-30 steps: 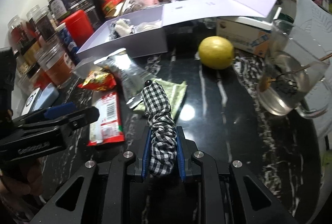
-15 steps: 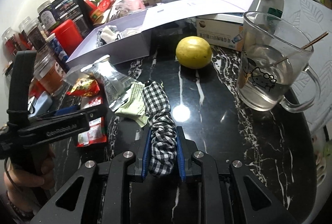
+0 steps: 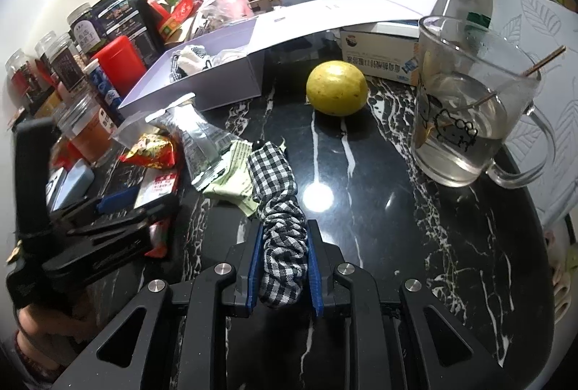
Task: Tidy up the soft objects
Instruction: 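Grasp the red-and-white snack packet with the left tool while the right tool holds the scrunchie, then lift the snack packet with the left tool while the right tool lifts the scrunchie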
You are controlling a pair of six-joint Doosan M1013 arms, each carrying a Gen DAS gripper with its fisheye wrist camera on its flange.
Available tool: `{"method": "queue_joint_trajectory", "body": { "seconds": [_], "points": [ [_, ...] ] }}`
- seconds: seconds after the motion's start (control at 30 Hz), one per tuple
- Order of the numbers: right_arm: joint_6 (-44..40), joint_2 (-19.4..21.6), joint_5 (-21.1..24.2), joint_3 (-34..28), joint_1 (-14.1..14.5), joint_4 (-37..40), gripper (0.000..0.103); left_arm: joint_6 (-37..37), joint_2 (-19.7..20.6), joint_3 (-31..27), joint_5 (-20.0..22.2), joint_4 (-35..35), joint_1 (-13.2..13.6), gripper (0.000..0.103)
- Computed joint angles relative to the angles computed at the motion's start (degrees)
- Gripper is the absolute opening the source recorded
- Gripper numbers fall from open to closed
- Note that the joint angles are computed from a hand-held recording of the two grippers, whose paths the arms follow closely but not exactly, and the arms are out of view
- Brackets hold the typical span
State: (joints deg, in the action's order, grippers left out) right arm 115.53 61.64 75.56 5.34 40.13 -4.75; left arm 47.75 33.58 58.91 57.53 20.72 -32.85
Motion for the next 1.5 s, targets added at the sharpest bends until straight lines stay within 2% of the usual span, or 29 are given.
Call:
{"method": "queue_joint_trajectory", "body": {
  "seconds": [0.27, 0.4, 0.53, 0.57, 0.6, 0.63, 0.7, 0.77, 0.8, 0.83, 0.87, 1.0, 1.17, 1.4, 1.5],
  "points": [
    [-0.1, -4.7, -4.7, 9.9, 0.1, 1.9, 0.022, 4.9, -3.9, 5.6, -2.2, -3.7, -0.4, 0.054],
    [0.1, -6.0, -5.9, 12.4, 0.4, 1.1, 0.022, 7.1, -5.8, 8.3, -4.2, -6.9, -0.4, 0.054],
    [-0.8, -5.7, -5.6, 11.9, 0.6, 1.3, 0.022, 7.3, -6.5, 9.6, -4.8, -4.6, -1.0, 0.056],
    [-1.0, -5.6, -5.4, 11.7, 0.6, 1.6, 0.022, 6.9, -6.4, 9.6, -4.7, -4.3, -1.1, 0.058],
    [-1.2, -5.4, -5.3, 11.4, 0.6, 1.8, 0.022, 6.7, -6.2, 9.1, -3.9, -3.7, -1.2, 0.066],
    [-1.3, -5.2, -5.1, 11.0, 0.7, 1.9, 0.022, 6.4, -5.6, 8.2, -2.2, -2.6, -1.4, 0.083],
    [-1.5, -5.1, -5.0, 10.6, 0.7, 2.2, 0.022, 5.0, -5.0, 7.7, -1.3, -3.1, -1.2, 0.093],
    [-1.5, -5.1, -4.9, 10.6, 0.7, 2.3, 0.022, 4.7, -5.2, 8.2, -2.1, -1.9, -1.4, 0.091],
    [-1.5, -5.1, -5.0, 10.7, 0.7, 2.2, 0.022, 4.8, -5.4, 8.5, -2.7, -1.6, -1.4, 0.079],
    [-1.4, -5.2, -5.1, 10.8, 0.7, 2.2, 0.022, 4.5, -5.7, 8.9, -3.6, -0.9, -1.5, 0.058],
    [-1.4, -5.3, -5.2, 11.0, 0.7, 2.2, 0.022, 5.0, -5.8, 9.0, -4.4, -1.2, -1.4, 0.053],
    [-1.0, -5.7, -6.1, 12.1, 0.5, 3.0, 0.022, 10.0, -5.7, 8.6, -6.0, -5.1, -0.6, 0.047],
    [-1.6, -6.3, -6.8, 13.0, 0.5, 3.2, 0.022, 13.9, -6.8, 9.8, -10.4, -16.7, 1.4, 0.046],
    [-2.5, -5.7, -6.6, 11.7, 0.5, 4.0, 0.022, 14.2, -7.7, 9.8, -12.4, -16.8, 1.1, 0.045],
    [-3.1, -5.0, -5.9, 9.9, 0.5, 4.6, 0.022, 12.9, -8.1, 9.8, -13.0, -13.7, 0.7, 0.045]
  ]
}}
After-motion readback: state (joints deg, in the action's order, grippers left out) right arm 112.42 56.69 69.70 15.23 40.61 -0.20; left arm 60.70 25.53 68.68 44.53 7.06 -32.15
